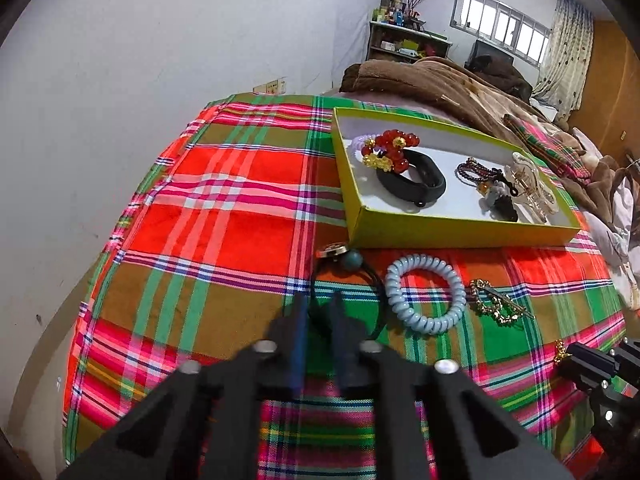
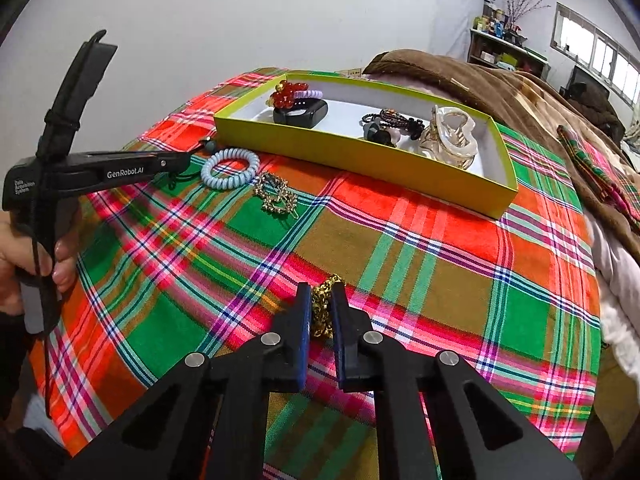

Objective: Organize jewelry
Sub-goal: 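Grasp the gold brooch with the right tool while the left grasps the black cord hair tie, then carry the gold brooch and black cord hair tie into the box lid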

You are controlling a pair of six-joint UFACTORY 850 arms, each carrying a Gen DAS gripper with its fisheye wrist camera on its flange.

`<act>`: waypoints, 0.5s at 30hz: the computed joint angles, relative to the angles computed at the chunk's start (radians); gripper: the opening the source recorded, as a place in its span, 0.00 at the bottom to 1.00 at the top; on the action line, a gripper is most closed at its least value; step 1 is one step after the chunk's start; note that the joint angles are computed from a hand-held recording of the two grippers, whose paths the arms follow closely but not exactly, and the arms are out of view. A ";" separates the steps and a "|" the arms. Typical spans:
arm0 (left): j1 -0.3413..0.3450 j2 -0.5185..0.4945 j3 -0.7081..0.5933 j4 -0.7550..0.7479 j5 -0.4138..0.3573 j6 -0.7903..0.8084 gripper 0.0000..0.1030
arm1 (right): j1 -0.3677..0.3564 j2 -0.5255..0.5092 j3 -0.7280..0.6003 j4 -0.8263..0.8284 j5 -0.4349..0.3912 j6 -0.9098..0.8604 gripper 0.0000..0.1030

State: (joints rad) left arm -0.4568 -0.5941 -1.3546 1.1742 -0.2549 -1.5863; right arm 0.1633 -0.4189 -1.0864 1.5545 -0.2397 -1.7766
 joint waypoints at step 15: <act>0.007 0.085 0.094 0.319 0.055 -0.327 0.02 | -0.063 0.042 0.005 0.041 -0.135 0.026 0.09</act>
